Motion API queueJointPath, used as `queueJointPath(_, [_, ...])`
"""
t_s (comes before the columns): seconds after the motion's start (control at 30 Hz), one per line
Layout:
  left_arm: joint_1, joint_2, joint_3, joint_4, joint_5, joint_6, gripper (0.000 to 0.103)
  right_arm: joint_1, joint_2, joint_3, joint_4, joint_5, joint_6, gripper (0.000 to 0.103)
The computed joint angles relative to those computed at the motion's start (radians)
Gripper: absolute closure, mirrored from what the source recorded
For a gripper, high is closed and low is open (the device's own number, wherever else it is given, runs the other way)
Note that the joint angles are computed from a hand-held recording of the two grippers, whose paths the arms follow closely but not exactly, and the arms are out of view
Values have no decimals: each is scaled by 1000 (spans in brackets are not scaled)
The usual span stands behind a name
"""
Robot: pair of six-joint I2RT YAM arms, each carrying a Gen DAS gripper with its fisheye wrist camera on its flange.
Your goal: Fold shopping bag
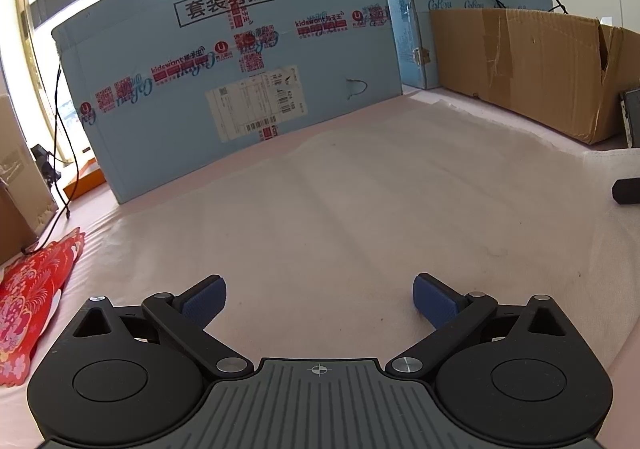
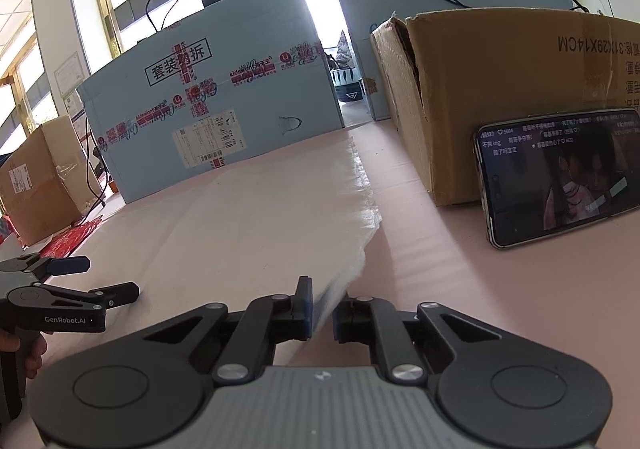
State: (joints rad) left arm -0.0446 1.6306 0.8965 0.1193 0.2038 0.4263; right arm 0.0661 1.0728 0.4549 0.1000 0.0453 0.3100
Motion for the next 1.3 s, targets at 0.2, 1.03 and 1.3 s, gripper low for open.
queueJointPath(0.2, [-14,-2,-4,3,20,21,2,0,-44,-23,30,77,-12,100])
queueJointPath(1.03, [311,-160,-167,62,12,-13,2,85,94,39,223,-93,92,101])
queueJointPath(1.3, [346,-108,-117,3,61,-54,0,239,210,150,298,-137,51,101])
